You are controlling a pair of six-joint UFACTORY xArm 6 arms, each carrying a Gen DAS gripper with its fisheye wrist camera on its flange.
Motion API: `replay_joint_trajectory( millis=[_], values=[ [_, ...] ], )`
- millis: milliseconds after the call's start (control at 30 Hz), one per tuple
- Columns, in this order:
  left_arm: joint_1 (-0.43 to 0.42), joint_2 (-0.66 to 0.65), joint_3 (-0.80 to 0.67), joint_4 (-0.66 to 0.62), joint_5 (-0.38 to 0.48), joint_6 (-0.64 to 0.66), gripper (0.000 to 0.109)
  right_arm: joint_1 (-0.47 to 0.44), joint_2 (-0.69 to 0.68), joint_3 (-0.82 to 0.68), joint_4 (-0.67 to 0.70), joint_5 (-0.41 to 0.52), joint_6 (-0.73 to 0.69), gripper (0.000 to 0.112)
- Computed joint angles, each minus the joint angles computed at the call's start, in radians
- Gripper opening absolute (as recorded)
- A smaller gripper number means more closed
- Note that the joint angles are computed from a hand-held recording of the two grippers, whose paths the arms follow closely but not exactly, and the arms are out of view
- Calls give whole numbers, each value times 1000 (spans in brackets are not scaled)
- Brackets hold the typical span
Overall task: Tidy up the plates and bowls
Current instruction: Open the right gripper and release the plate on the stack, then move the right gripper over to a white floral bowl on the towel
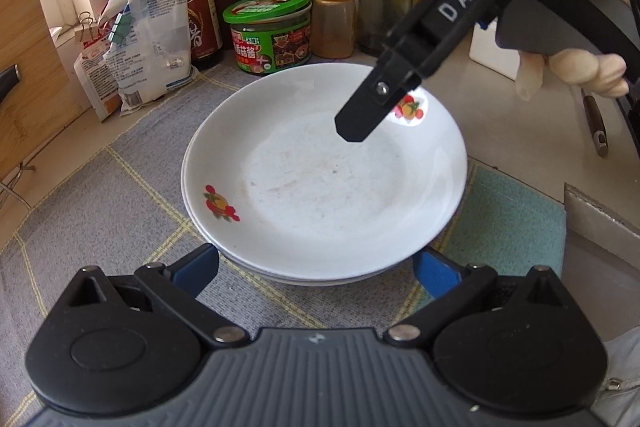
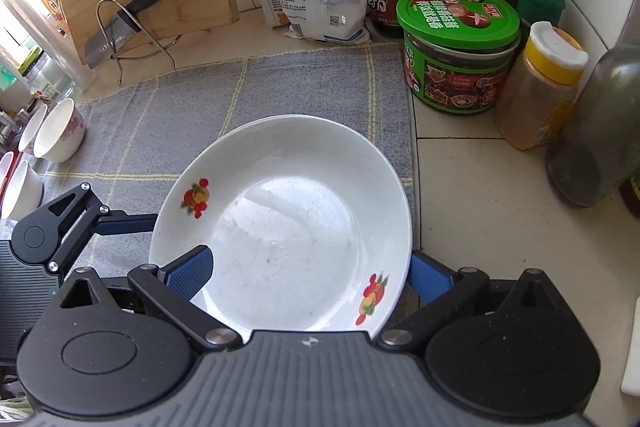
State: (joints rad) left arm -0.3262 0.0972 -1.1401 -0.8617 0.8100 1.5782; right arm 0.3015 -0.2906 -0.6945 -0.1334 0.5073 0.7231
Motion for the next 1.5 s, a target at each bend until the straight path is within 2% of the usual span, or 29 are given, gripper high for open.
replay_joint_trajectory(
  millis=[133, 300, 500, 667, 833, 933, 1067, 1200, 1500],
  values=[
    [4, -12, 12, -16, 1, -1, 102, 17, -13, -3, -80, 13, 38, 103],
    [17, -48, 48, -82, -16, 24, 102, 64, 4, -56, -306, 93, 161, 103],
    [39, -101, 99, -143, -80, -24, 102, 93, 29, -84, -388, 58, 163, 103],
    [73, -180, 180, -211, -143, -81, 102, 97, 76, -118, -385, -27, 88, 103],
    [115, -259, 255, -203, -251, -180, 102, 107, 150, -167, -322, -157, -27, 103],
    [150, -289, 292, -194, -332, -191, 102, 133, 218, -224, -275, -202, -89, 103],
    [236, -275, 282, -266, -358, -150, 102, 184, 307, -320, -260, -212, -105, 103],
    [339, -216, 230, -290, -331, -110, 102, 226, 416, -446, -255, -188, -104, 103],
    [539, 2, 23, -290, -223, 21, 102, 334, 725, -877, -281, 28, -14, 103]
  ],
)
